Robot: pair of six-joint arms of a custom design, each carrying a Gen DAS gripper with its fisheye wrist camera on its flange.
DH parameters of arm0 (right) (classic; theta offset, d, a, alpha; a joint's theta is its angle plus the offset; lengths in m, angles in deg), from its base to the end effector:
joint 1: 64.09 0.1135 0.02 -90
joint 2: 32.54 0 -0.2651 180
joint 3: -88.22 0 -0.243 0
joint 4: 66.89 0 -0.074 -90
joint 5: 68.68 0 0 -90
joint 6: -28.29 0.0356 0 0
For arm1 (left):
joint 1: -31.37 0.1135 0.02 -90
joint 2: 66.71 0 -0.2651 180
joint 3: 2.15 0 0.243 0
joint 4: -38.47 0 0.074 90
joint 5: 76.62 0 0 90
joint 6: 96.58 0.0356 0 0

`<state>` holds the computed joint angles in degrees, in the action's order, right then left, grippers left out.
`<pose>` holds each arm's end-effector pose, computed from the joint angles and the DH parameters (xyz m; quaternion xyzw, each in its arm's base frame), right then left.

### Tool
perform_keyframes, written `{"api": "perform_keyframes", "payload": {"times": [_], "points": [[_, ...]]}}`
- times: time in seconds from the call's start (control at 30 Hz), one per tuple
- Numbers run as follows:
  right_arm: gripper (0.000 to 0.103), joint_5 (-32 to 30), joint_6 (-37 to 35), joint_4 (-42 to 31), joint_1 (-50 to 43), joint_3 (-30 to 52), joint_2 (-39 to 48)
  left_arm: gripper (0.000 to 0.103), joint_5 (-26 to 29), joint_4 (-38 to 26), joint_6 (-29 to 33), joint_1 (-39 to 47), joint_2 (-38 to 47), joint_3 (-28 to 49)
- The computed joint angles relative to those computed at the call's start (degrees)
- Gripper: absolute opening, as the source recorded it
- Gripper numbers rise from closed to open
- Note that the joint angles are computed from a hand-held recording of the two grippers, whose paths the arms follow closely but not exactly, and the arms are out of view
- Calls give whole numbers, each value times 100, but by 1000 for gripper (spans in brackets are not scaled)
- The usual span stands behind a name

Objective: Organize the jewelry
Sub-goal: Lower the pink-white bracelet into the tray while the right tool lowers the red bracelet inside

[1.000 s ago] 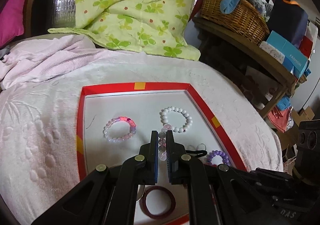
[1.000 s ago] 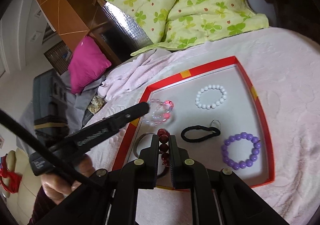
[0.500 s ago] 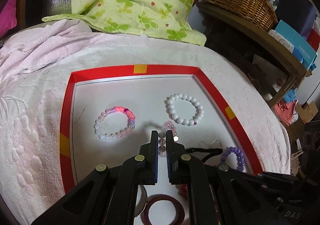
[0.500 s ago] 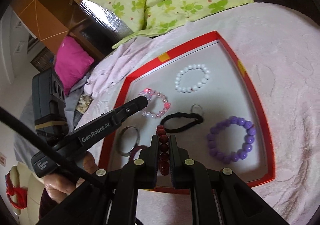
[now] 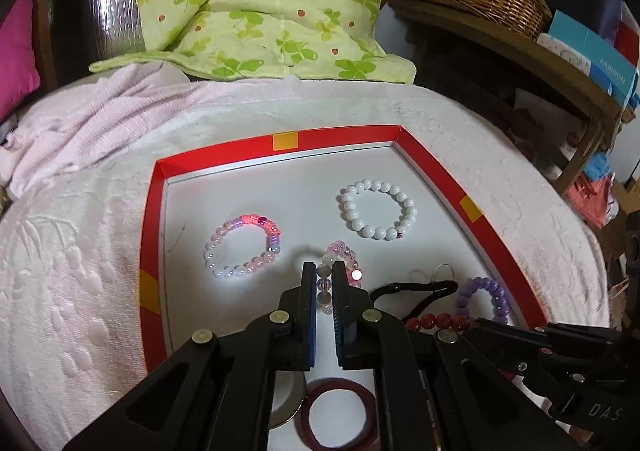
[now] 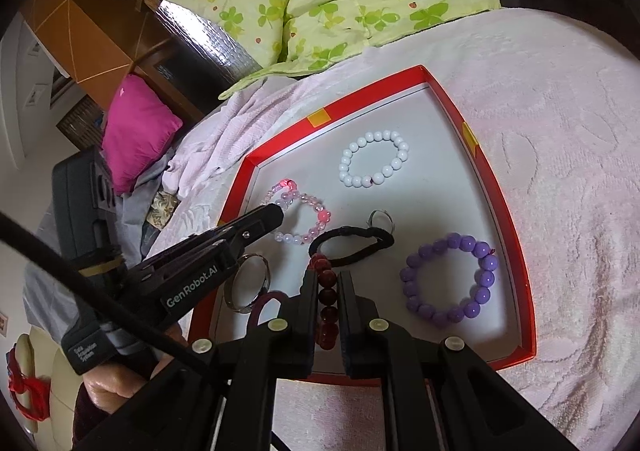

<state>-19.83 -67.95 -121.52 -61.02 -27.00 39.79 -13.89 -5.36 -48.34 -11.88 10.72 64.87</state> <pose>0.2259 0.0356 0.2450 -0.1580 0.8989 0.3348 0.2344 0.2028 -0.1684 0.2426 -0.0603 0.9257 -0.0362 0.3715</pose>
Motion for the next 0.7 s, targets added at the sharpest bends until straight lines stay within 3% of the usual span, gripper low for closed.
{"api": "perform_keyframes", "payload": {"times": [0.27,0.7], "points": [[10,90,49,90,71,-49,9,7,-364,-267,12,-168,95,147],[10,177,65,120,82,-97,-24,7,-502,-388,-8,-235,210,243]]}}
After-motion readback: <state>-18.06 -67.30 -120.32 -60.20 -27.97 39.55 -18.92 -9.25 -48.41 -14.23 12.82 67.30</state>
